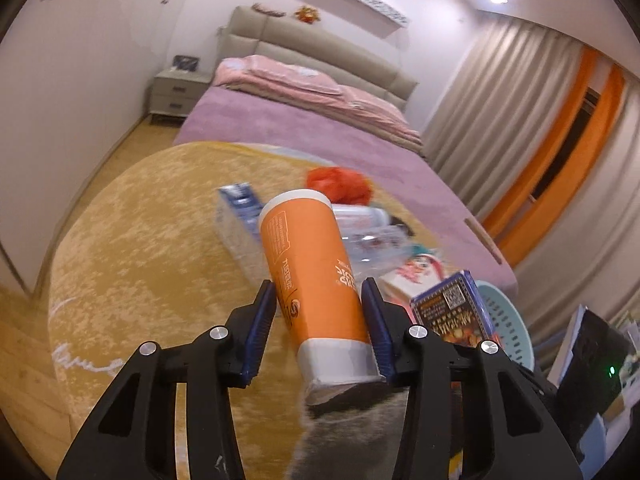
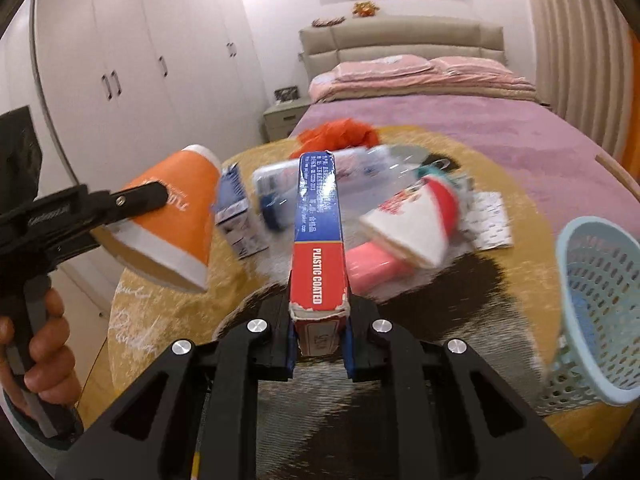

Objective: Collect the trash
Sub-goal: 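Carry the orange cup and red-and-blue box over the basket and release both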

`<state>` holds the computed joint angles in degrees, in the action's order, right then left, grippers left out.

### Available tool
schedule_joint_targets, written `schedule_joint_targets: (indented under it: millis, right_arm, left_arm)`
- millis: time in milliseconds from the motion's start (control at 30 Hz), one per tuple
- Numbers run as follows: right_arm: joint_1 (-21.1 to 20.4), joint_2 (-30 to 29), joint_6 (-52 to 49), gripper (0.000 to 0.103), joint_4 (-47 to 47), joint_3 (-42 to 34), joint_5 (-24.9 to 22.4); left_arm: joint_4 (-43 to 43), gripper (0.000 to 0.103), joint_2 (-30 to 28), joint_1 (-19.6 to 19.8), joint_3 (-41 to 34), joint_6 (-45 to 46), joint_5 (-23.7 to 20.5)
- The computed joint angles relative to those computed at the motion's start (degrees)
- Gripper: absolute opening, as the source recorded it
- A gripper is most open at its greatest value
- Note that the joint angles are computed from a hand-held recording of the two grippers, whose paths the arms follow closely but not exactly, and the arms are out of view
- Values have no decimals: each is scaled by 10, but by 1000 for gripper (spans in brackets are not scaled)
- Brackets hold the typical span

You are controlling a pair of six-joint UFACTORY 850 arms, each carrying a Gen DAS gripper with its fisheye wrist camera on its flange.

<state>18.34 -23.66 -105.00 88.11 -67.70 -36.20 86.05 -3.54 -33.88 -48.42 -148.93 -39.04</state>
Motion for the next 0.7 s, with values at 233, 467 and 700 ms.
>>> schedule_joint_targets:
  millis: [233,467,700]
  right_arm:
    - [-45,-16,29,15,18,-29,-8]
    - [-93,-61,139,15,-15,-84,5]
    - [-121,-101,176,15,-7,-125,108]
  left_arm:
    - [30,43,-64,3,-82,46,40]
    - [54,43,-153,8,-196,114,92]
    - [85,44,-255,12,-326,154,161]
